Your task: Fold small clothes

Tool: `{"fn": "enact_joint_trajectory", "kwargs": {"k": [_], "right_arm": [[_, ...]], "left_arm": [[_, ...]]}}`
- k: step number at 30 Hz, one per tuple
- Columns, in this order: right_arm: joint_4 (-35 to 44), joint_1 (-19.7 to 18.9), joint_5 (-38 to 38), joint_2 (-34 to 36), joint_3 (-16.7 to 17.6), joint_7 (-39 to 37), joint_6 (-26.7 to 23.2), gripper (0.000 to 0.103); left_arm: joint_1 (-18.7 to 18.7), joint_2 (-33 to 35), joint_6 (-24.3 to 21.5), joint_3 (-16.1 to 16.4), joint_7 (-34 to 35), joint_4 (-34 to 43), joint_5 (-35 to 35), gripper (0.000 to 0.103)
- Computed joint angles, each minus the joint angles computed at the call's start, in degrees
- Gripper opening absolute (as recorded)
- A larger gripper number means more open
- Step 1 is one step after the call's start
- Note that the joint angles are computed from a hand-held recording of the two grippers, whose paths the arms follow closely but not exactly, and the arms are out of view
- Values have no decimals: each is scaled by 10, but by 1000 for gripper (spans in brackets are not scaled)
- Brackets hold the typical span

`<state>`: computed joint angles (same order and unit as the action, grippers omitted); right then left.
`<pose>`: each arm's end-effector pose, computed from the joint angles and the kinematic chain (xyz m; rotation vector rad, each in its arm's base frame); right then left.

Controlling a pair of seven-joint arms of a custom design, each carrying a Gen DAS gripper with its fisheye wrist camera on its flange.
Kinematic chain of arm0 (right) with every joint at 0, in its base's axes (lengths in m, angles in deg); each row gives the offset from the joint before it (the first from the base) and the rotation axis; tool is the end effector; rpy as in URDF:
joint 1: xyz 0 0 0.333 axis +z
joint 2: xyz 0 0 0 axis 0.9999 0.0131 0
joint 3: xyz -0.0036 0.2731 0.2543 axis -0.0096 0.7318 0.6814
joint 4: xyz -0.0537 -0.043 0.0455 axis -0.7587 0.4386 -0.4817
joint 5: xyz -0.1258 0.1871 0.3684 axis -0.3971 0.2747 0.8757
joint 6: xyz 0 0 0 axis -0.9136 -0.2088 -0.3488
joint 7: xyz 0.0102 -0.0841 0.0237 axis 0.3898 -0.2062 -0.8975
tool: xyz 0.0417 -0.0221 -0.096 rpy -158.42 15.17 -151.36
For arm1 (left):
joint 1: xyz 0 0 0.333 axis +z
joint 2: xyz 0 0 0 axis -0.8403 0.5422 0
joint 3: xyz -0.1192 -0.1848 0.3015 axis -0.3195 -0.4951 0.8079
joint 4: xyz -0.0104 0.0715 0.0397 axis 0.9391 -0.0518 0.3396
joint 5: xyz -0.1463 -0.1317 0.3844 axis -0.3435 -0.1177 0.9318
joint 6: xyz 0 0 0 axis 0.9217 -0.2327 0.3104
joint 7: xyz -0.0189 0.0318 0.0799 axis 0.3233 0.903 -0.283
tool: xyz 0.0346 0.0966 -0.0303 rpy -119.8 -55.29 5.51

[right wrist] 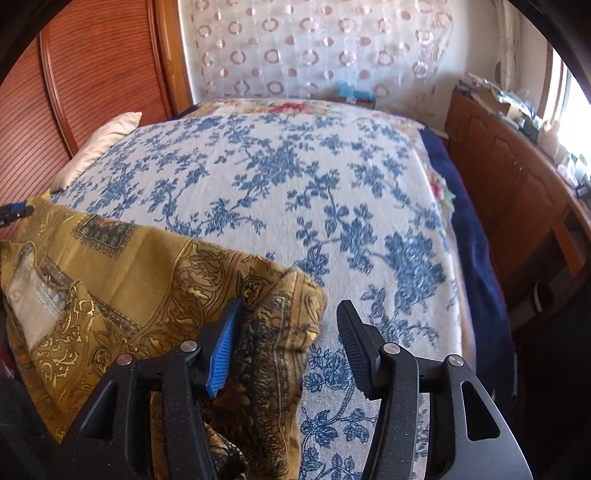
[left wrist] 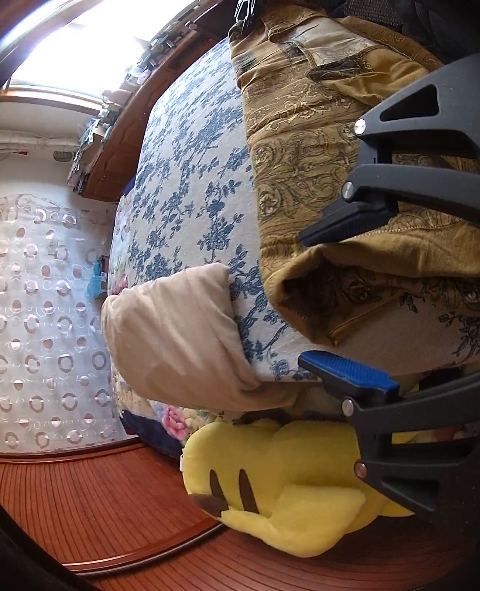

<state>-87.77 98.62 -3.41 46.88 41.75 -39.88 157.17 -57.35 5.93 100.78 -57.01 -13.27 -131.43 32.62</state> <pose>0.5974 0.0870 0.4792 -2.2828 1.1321 -0.3780 0.3799 -0.1818 0.4740 -1.9867 1.6195 -0.6953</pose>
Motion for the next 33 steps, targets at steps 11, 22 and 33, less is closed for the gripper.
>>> {"fn": "enact_joint_trajectory", "kwargs": {"k": [11, 22, 33], "right_arm": [[3, 0, 35, -9, 0, -52, -71, 9], [-33, 37, 168, -149, -40, -172, -46, 5], [118, 86, 183, -148, -65, -186, -5, 5]], "left_arm": [[-31, 22, 22, 17, 30, 2, -25, 5], [23, -138, -3, -70, -21, 52, 55, 1], [143, -129, 40, -75, 28, 166, 74, 1]]}}
